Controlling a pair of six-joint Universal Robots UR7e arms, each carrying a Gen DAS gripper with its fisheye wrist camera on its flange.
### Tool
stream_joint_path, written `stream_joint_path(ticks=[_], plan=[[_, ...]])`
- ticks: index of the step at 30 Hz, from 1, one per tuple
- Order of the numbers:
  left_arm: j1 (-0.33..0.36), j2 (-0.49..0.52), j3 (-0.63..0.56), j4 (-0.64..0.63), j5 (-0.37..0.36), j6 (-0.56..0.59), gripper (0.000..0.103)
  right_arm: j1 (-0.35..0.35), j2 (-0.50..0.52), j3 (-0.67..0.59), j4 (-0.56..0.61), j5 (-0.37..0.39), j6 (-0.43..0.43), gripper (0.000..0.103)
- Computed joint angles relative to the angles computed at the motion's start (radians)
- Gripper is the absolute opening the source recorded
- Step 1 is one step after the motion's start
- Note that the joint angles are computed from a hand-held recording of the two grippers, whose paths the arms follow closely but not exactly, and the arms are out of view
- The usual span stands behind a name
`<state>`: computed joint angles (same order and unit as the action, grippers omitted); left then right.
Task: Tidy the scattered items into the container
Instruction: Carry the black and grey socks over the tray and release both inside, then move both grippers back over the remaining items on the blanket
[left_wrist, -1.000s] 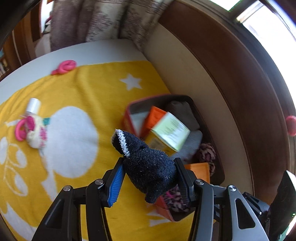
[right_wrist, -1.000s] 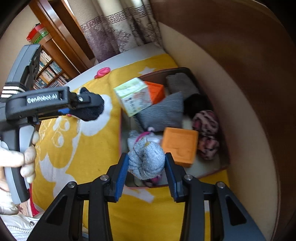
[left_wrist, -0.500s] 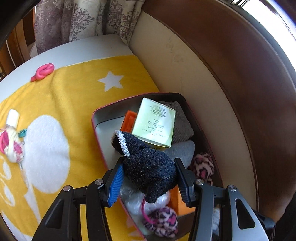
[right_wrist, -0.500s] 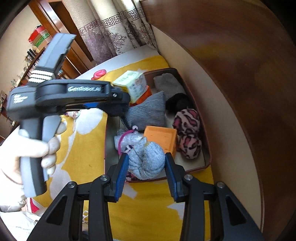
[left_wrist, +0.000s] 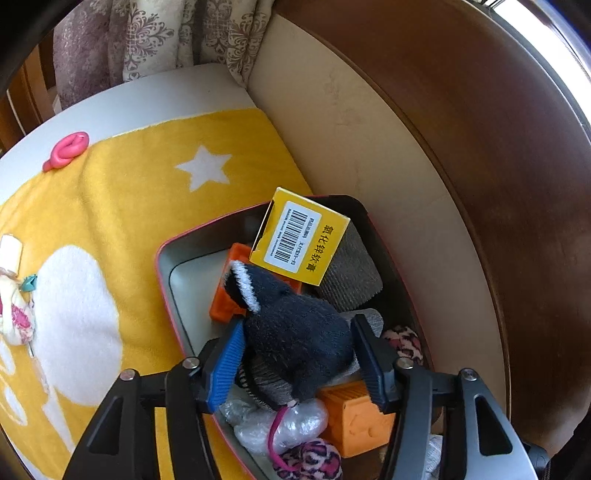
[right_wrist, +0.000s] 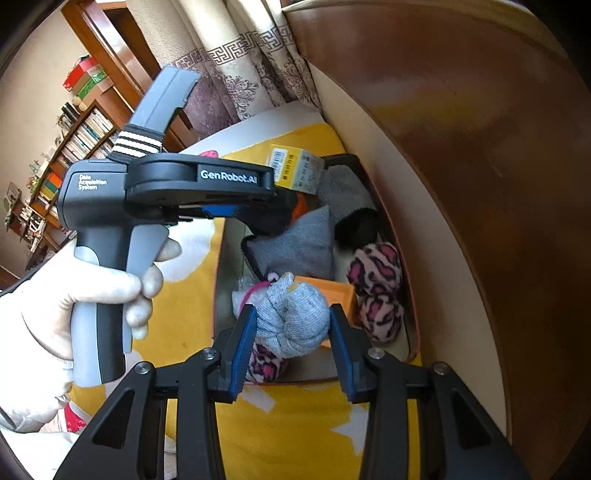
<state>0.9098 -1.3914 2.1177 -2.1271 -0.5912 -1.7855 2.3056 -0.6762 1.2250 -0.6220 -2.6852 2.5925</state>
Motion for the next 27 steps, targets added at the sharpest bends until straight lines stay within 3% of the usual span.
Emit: stream_joint_path(ticks=[3,12,18,22,27], plan=[[-0.021,-0.02,0.006,0.05,0.013,-0.048,0.075,-0.005,0.0,0.0,-0.015,-0.013,-0.022,0.043],[-0.108,-0.095,0.037,0.227,0.03,-0.228,0.075,-0.027,0.008,-0.015,-0.048,-0.048,-0.079,0.043],[-0.174,-0.149,0.059,0.403,0.017,-0.422,0.075,-0.047,0.013,-0.033,-0.022,-0.069,-0.053,0.045],[-0.22,-0.194,0.088,0.508,-0.008,-0.553,0.075,-0.057,0.007,-0.025,-0.04,-0.077,-0.037,0.066],[-0.272,-0.238,0.121,0.613,-0.043,-0.699,0.075,-0.063,0.057,-0.096,0.051,-0.065,0.0,0.067]])
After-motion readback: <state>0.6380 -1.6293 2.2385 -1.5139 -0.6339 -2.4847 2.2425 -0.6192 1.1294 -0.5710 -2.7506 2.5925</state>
